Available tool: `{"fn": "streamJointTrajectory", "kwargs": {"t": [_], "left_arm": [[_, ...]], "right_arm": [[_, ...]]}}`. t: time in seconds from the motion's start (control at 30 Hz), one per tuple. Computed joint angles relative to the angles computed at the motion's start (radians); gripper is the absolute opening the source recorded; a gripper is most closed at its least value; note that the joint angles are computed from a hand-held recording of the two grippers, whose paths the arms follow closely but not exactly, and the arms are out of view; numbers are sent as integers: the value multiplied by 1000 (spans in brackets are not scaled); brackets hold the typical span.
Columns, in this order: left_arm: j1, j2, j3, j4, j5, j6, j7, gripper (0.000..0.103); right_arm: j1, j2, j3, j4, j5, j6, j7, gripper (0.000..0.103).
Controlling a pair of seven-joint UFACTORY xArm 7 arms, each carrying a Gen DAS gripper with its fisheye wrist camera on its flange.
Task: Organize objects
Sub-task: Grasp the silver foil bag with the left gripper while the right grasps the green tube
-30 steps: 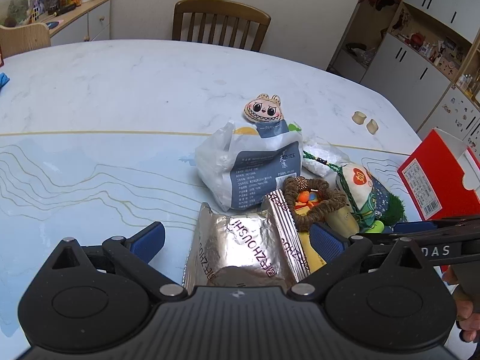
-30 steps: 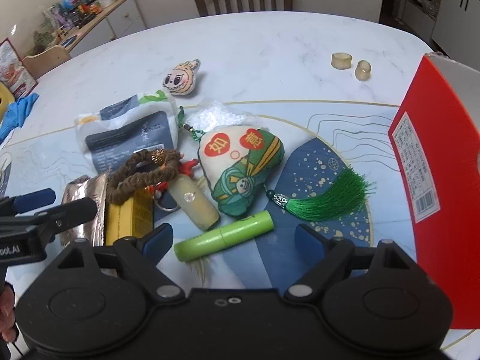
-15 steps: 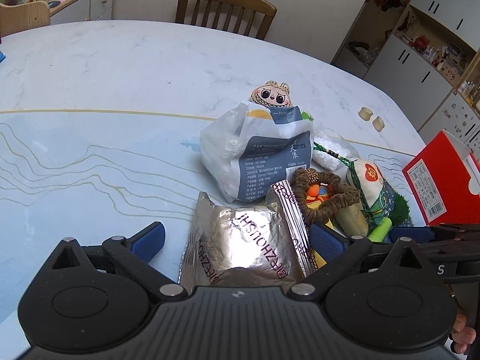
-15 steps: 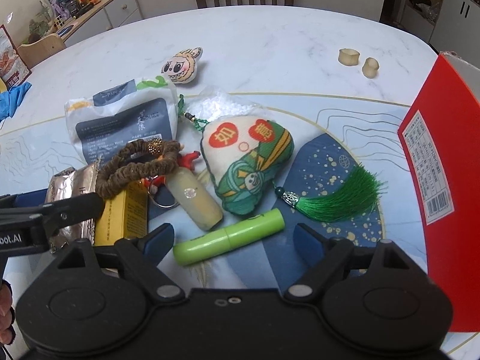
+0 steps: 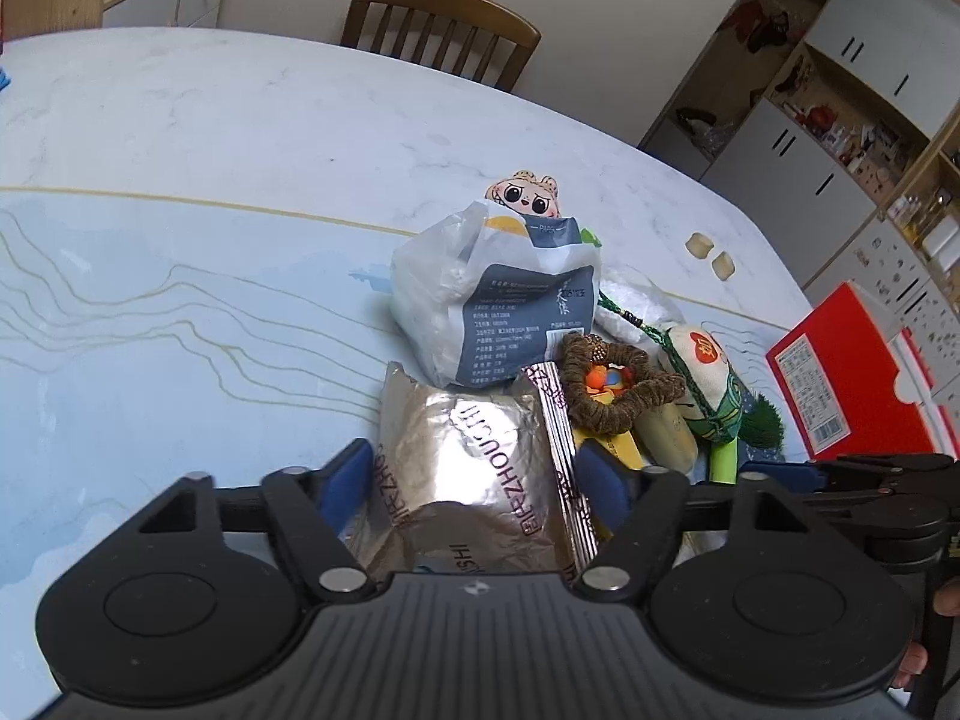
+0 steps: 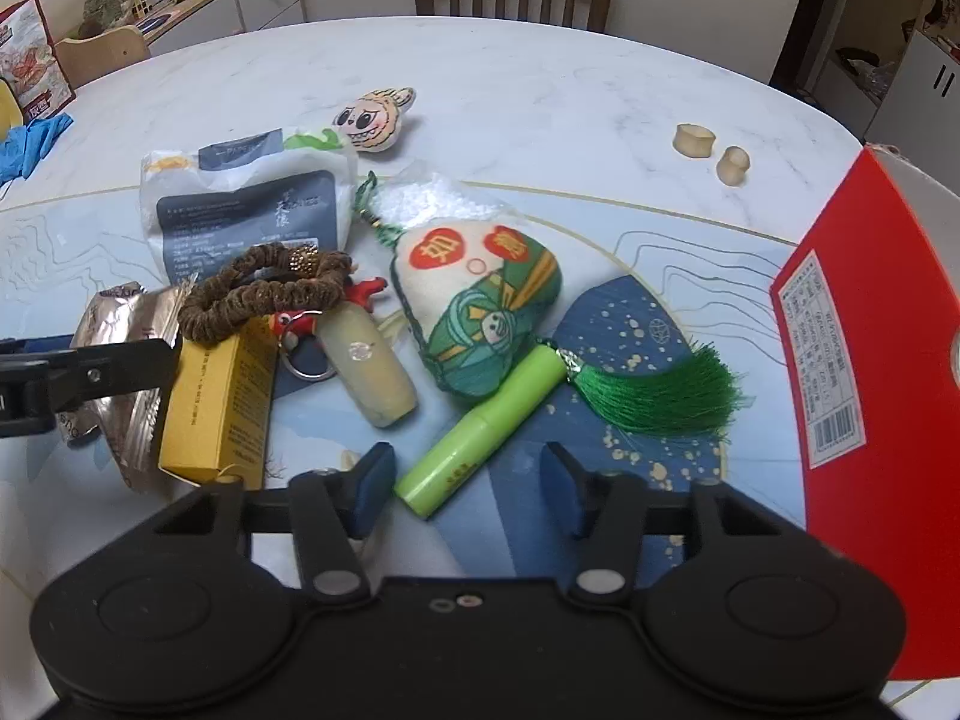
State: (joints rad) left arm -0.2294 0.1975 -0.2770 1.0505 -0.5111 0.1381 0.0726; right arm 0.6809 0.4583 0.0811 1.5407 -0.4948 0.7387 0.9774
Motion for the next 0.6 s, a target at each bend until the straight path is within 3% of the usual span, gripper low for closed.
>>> {"fn": "streamJointTrajectory", "kwargs": {"t": [0.1, 0.2, 0.6], "left_arm": [[15, -9, -13, -3, -34, 12, 25, 59], [-19, -21, 25, -13, 31, 16, -21, 55], [-55, -94, 59, -66, 94, 70, -96, 51]], "right_arm": [[0, -9, -2, -10, -5, 0, 2, 34], [-8, -22, 4, -27, 0, -9, -9, 25], [-52, -133, 41, -161, 32, -76, -39, 17]]}}
